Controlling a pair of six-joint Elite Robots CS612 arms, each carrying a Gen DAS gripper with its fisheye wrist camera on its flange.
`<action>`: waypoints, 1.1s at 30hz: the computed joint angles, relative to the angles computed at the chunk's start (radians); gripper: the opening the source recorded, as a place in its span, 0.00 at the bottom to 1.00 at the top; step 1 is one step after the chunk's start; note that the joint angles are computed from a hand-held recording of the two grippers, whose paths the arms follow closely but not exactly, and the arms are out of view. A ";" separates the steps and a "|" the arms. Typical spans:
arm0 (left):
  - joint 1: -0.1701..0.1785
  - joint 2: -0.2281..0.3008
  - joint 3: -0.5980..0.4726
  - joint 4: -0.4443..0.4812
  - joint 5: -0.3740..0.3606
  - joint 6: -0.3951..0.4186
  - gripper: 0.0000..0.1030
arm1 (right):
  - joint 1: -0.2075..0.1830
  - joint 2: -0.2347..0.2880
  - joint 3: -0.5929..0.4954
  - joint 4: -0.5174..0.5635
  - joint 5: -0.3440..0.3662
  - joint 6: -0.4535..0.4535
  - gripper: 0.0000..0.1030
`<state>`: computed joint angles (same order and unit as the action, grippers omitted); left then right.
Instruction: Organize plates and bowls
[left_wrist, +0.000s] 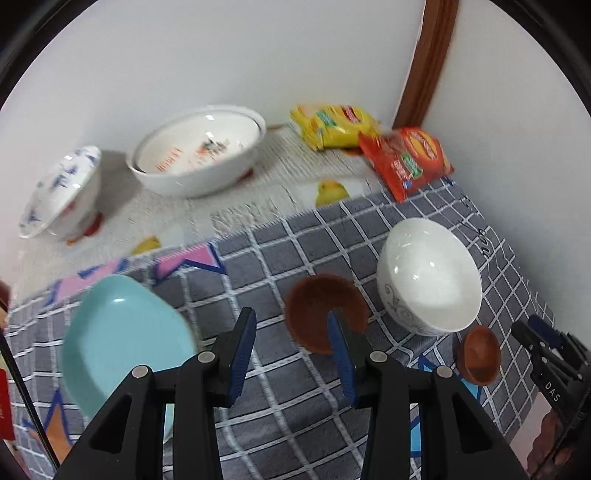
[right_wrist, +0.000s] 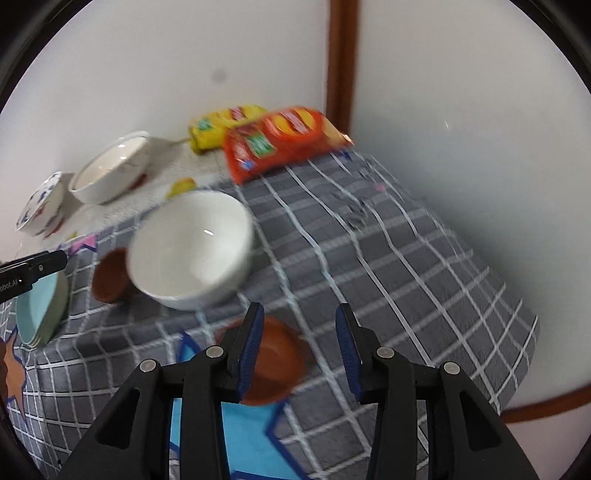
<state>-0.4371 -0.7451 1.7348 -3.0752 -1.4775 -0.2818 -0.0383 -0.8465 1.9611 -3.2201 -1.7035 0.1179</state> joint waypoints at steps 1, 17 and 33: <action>-0.002 0.008 -0.011 0.014 0.011 0.008 0.37 | -0.005 0.000 0.007 0.004 0.004 0.014 0.39; 0.025 0.092 -0.106 0.125 -0.048 0.029 0.37 | -0.032 0.034 0.005 0.042 0.186 0.022 0.28; 0.030 0.110 -0.126 0.144 -0.082 0.046 0.40 | -0.018 0.083 0.001 -0.027 0.143 0.043 0.26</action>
<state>-0.4073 -0.6356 1.6093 -2.9312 -1.5593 -0.2361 -0.0563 -0.7635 1.9621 -3.2471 -1.5605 0.1614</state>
